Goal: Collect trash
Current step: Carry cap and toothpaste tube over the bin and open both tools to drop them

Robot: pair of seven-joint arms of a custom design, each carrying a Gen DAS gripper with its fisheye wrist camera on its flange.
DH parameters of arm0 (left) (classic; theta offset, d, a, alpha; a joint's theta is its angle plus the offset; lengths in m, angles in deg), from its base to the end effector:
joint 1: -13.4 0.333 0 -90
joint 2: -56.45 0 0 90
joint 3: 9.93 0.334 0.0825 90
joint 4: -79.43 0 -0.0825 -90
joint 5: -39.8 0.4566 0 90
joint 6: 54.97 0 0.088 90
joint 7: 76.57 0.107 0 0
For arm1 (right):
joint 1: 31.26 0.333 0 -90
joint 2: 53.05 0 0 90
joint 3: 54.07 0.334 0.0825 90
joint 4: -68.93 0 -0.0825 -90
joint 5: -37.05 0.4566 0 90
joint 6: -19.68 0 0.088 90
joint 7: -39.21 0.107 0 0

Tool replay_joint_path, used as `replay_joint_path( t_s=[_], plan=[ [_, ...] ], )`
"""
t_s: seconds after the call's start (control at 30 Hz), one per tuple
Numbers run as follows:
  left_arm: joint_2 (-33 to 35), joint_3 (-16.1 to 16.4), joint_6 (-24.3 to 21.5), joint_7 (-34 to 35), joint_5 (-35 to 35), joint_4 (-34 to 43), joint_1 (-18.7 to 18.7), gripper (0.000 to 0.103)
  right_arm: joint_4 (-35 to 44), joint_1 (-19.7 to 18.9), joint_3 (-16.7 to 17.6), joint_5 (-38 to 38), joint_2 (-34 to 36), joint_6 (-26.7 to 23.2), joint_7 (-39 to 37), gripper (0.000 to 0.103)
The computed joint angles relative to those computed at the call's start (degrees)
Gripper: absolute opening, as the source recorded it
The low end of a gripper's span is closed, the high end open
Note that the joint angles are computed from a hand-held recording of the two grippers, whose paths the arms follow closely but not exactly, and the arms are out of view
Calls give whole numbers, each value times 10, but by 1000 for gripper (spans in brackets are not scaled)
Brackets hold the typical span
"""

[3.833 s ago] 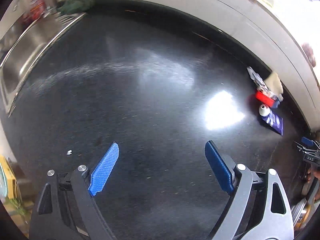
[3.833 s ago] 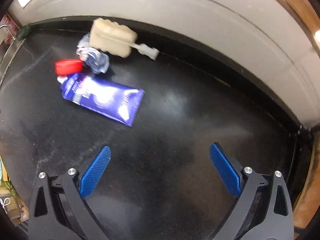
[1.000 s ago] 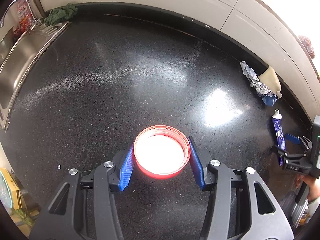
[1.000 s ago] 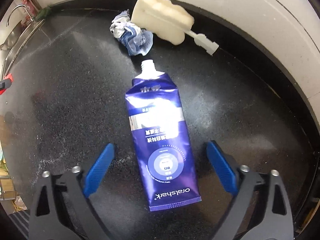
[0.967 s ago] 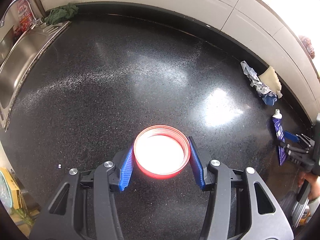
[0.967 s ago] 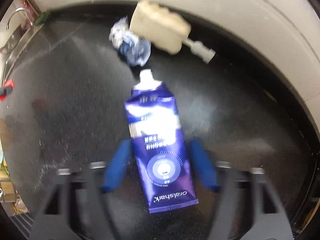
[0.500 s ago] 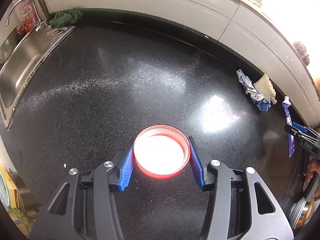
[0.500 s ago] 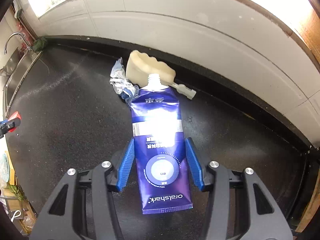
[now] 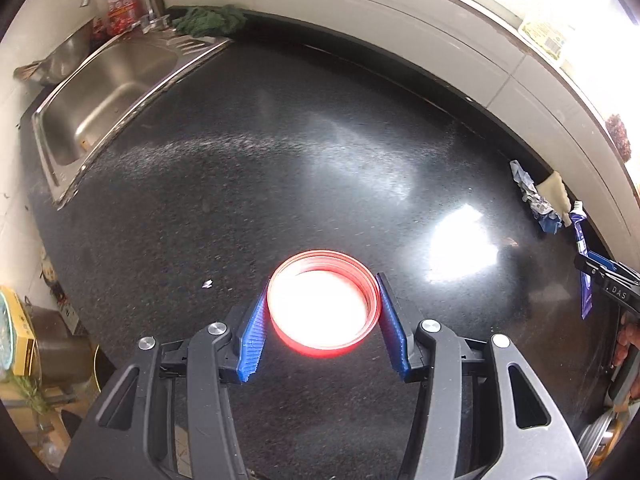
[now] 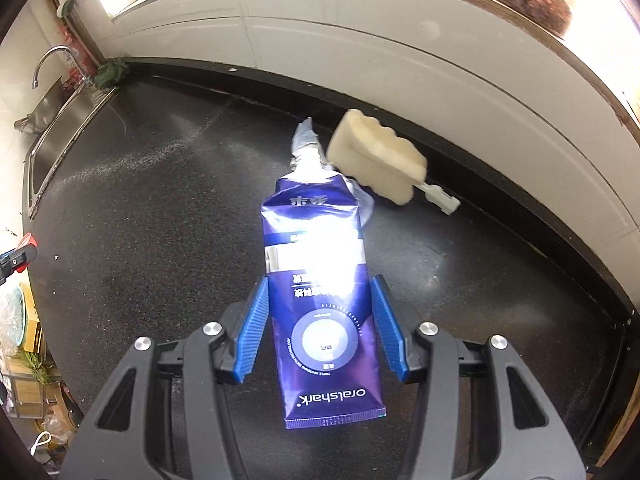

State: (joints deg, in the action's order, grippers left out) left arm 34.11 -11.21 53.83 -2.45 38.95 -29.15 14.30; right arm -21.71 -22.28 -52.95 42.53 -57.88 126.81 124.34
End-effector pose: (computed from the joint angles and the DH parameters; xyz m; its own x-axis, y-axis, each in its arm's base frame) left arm 0.5219 -0.0070 0.7204 0.2470 -0.9626 0.1110 -0.8899 -0.2707 -0.3672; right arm 0.6132 0.1172 0.7210 0.2590 -0.9638 -0.0625 -0.9033 -0.2188 -0.3689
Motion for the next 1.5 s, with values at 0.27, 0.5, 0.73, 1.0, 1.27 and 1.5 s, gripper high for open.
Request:
replay_joint_path(
  t_s=[0.27, 0.5, 0.73, 1.0, 1.27, 1.5],
  plan=[
    [-129, 30, -36, -63, 52, -95, 57, 49, 71, 57, 38, 28, 56, -16, -28, 51],
    [-271, 65, -106, -114, 103, -184, 117, 49, 159, 152, 87, 54, 124, -46, -68, 51],
    [-390, 99, -175, -160, 148, -248, 173, 49, 255, 257, 124, 75, 196, -92, -99, 51],
    [-453, 146, -211, -174, 175, -307, 216, 49, 351, 353, 132, 71, 284, -138, -110, 51],
    [-465, 165, -211, -170, 170, -344, 242, 49, 373, 404, 126, 58, 330, -161, -117, 51],
    [-452, 180, -184, -160, 155, -374, 258, 49, 435, 433, 116, 45, 393, -188, -115, 51]
  ],
)
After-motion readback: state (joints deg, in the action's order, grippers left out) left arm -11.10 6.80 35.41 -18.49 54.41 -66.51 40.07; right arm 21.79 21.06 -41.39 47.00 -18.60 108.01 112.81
